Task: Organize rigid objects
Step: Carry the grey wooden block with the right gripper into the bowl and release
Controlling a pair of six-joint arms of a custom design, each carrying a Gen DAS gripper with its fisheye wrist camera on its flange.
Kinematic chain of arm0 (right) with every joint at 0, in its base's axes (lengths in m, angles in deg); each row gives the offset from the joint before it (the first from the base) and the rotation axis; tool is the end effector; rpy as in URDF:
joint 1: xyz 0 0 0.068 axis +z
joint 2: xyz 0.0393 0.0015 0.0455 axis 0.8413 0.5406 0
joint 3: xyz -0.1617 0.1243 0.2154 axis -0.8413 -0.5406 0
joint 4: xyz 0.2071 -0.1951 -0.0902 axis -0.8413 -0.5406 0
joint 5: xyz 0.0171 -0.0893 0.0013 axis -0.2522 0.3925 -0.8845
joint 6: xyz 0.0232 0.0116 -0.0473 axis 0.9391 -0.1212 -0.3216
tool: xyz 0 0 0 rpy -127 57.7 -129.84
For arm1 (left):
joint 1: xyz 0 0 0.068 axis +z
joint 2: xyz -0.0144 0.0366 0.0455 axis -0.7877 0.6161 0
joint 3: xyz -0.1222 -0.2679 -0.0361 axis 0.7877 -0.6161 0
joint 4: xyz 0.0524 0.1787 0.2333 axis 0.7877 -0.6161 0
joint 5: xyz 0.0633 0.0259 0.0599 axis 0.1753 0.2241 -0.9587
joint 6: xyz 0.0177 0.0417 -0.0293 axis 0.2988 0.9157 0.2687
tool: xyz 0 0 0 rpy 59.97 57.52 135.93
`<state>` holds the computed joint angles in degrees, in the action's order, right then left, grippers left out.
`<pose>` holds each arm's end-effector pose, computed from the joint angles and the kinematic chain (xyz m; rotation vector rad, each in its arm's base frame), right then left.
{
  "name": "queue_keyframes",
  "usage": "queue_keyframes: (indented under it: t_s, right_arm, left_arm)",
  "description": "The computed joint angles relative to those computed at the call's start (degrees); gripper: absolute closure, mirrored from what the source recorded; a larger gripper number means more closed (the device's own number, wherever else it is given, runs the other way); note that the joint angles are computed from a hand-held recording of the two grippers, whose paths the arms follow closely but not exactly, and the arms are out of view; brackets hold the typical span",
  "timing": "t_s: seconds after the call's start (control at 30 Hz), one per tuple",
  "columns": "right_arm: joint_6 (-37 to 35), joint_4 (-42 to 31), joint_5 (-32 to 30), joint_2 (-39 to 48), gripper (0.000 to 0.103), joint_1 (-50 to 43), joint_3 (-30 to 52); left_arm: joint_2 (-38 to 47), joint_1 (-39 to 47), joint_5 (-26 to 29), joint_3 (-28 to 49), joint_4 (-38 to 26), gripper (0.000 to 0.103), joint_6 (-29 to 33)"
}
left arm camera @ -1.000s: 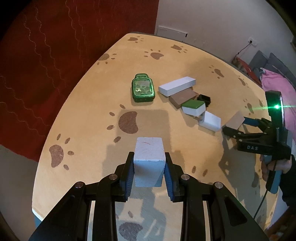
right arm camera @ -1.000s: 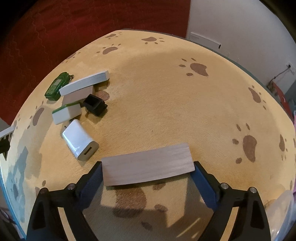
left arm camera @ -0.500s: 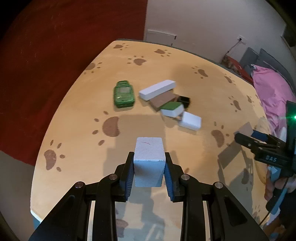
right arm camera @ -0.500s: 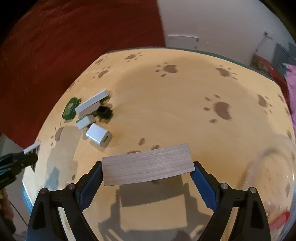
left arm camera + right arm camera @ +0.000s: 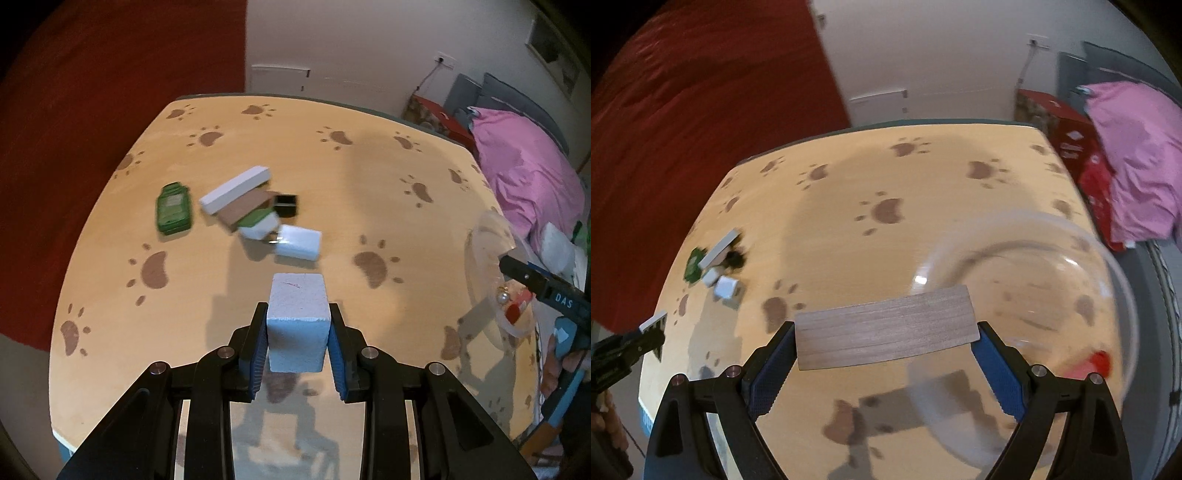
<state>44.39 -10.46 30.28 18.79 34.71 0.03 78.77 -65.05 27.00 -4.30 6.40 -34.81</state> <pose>0.1874 -0.0673 0.1143 0.3164 2.4973 0.1812 0.2285 -0.0580 0.1489 0.3382 2.6065 -0.2602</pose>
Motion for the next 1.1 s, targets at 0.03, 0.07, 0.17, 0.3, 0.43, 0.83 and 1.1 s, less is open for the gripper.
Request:
queue_keyframes:
  t_s: [0.03, 0.07, 0.17, 0.3, 0.43, 0.83, 1.1]
  right_arm:
    - [-1.1, -0.3, -0.6, 0.1, 0.008, -2.2, 0.1]
    - [-2.2, -0.7, -1.0, 0.0, 0.008, -4.2, 0.2]
    - [-5.3, -1.2, -2.3, 0.7, 0.008, -9.8, 0.8]
    - [-8.8, -0.9, -4.0, 2.8, 0.008, -16.0, 1.7]
    - [-11.3, -0.4, -5.2, 5.2, 0.007, -20.4, 2.5]
    - [-16.6, -1.6, -9.6, 7.0, 0.004, -29.3, 3.9]
    - [-20.6, -3.7, -11.7, 8.1, 0.004, -35.2, 4.8]
  left_arm:
    - [-0.2, -1.5, -0.5, 0.1, 0.0, 0.073, -0.9]
    - [-0.1, -2.6, -0.9, 0.2, 0.1, 0.073, -1.5]
    - [-0.2, -6.3, -2.0, 0.4, 0.2, 0.073, -3.6]
    - [-0.1, -11.0, -3.7, 0.7, 0.3, 0.073, -6.2]
    - [0.5, -14.3, -5.1, 1.1, 0.5, 0.073, -8.4]
    - [2.5, -23.0, -8.5, 3.5, 0.9, 0.073, -13.3]
    - [6.4, -28.5, -9.3, 6.4, 2.2, 0.073, -15.0]
